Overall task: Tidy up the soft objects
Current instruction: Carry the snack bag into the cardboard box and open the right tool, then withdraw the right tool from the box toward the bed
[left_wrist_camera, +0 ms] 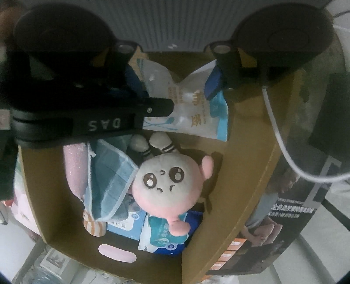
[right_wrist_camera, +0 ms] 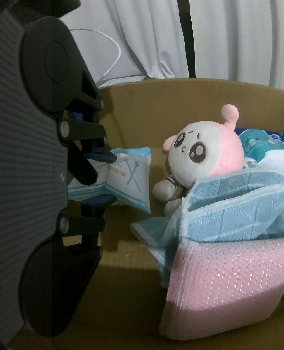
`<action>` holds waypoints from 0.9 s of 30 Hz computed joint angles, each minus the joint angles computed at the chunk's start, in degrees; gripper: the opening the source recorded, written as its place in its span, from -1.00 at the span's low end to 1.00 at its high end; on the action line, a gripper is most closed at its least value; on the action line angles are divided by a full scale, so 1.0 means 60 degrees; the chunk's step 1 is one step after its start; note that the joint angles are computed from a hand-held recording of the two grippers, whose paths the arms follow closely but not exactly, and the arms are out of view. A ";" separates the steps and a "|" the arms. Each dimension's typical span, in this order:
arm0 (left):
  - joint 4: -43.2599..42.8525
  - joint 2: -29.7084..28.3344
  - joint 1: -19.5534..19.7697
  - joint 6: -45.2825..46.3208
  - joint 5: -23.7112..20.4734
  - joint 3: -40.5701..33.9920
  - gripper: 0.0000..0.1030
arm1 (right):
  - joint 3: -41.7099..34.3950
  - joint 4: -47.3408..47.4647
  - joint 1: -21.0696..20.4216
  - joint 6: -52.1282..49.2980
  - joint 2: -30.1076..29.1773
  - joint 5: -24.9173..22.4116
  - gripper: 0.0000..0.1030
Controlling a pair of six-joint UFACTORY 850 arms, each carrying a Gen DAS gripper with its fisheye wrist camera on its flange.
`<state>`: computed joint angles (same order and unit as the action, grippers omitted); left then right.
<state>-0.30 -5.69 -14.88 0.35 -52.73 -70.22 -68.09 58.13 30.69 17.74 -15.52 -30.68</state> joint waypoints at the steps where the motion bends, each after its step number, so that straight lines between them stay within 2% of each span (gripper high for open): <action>1: 0.0019 -0.0011 0.0002 0.0028 -0.0011 -0.0029 0.32 | -0.0045 -0.0066 0.0010 -0.0008 -0.0048 0.0000 -0.39; 7: -0.0074 -0.0032 0.0057 0.0090 -0.0250 -0.0155 0.36 | -0.0377 0.0857 -0.0130 -0.0866 -0.0642 -0.0504 -0.34; 9: -0.0030 0.0015 0.0024 -0.0005 -0.0272 -0.0164 0.43 | -0.0325 0.1089 -0.0179 -0.1064 -0.0621 -0.0707 -0.30; 11: -0.0037 0.0135 0.0000 -0.0120 -0.0189 -0.0158 0.51 | -0.0327 0.0955 -0.0226 -0.1086 -0.0570 -0.0859 -0.13; 13: -0.0061 0.0272 -0.0009 -0.0252 -0.0084 -0.0175 0.56 | -0.0362 0.0693 -0.0255 -0.1041 -0.0451 -0.0894 0.40; 15: -0.0034 0.0397 -0.0035 -0.0467 -0.0024 -0.0225 0.61 | -0.0306 0.0543 -0.0260 -0.1121 -0.0254 -0.0812 0.61; 18: 0.0035 0.0570 -0.0090 -0.0881 0.0064 -0.0325 0.61 | -0.0102 0.1117 -0.0403 -0.1917 0.0005 -0.0738 0.65; 23: -0.0064 0.0975 -0.0339 -0.1422 0.0312 -0.0492 0.67 | 0.0613 0.3036 -0.0775 -0.3744 0.0890 -0.0657 0.69; 27: 0.0003 0.1176 -0.0983 -0.1722 0.0395 -0.0737 0.70 | 0.1313 0.4226 -0.1175 -0.4760 0.1785 -0.0696 0.71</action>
<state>-0.27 1.36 -20.77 -9.98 -50.35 -74.64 -60.21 83.48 23.64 -10.82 -4.81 -34.86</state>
